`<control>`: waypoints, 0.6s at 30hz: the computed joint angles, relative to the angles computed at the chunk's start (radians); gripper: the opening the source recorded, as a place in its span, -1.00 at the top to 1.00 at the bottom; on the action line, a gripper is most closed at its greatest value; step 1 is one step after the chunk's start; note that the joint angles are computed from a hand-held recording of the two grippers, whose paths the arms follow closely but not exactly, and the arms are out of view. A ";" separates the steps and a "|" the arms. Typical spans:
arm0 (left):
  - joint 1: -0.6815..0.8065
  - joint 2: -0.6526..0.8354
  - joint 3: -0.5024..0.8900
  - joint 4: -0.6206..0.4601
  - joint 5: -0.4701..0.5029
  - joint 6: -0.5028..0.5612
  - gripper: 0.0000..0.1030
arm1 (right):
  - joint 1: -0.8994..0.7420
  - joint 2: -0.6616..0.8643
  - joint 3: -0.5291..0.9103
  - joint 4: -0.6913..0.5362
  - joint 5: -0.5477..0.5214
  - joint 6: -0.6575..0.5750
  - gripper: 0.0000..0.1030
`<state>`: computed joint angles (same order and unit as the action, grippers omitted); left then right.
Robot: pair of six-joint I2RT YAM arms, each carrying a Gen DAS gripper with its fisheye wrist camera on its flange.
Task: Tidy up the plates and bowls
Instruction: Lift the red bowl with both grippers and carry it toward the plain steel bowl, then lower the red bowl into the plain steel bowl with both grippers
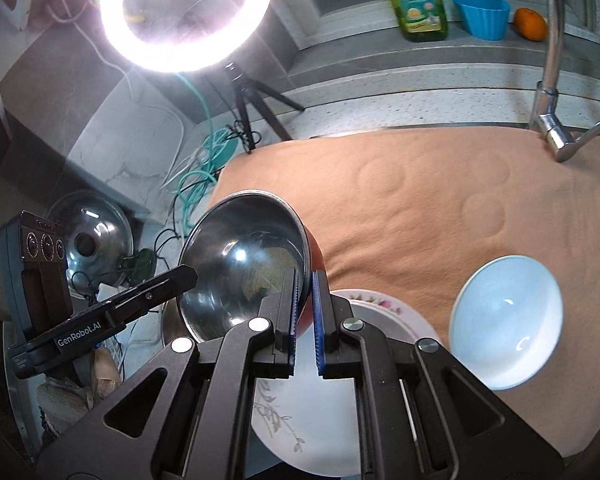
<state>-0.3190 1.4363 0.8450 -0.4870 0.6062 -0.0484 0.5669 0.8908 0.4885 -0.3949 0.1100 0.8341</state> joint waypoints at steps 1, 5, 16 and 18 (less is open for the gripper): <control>0.016 -0.009 -0.005 -0.008 0.003 0.010 0.77 | 0.021 0.020 0.007 0.011 0.009 0.008 0.87; 0.080 -0.028 -0.026 -0.032 0.016 0.048 0.77 | 0.086 0.090 0.028 0.051 0.031 0.034 0.87; 0.242 -0.031 -0.057 -0.091 0.040 0.151 0.77 | 0.192 0.320 0.125 0.148 0.035 0.031 0.86; 0.269 -0.025 -0.060 -0.099 0.040 0.173 0.77 | 0.203 0.372 0.146 0.166 0.027 0.025 0.86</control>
<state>-0.0503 1.4118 0.7852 -0.5861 0.6459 0.1250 0.7700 1.2630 0.6347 -0.2286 0.1373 0.8593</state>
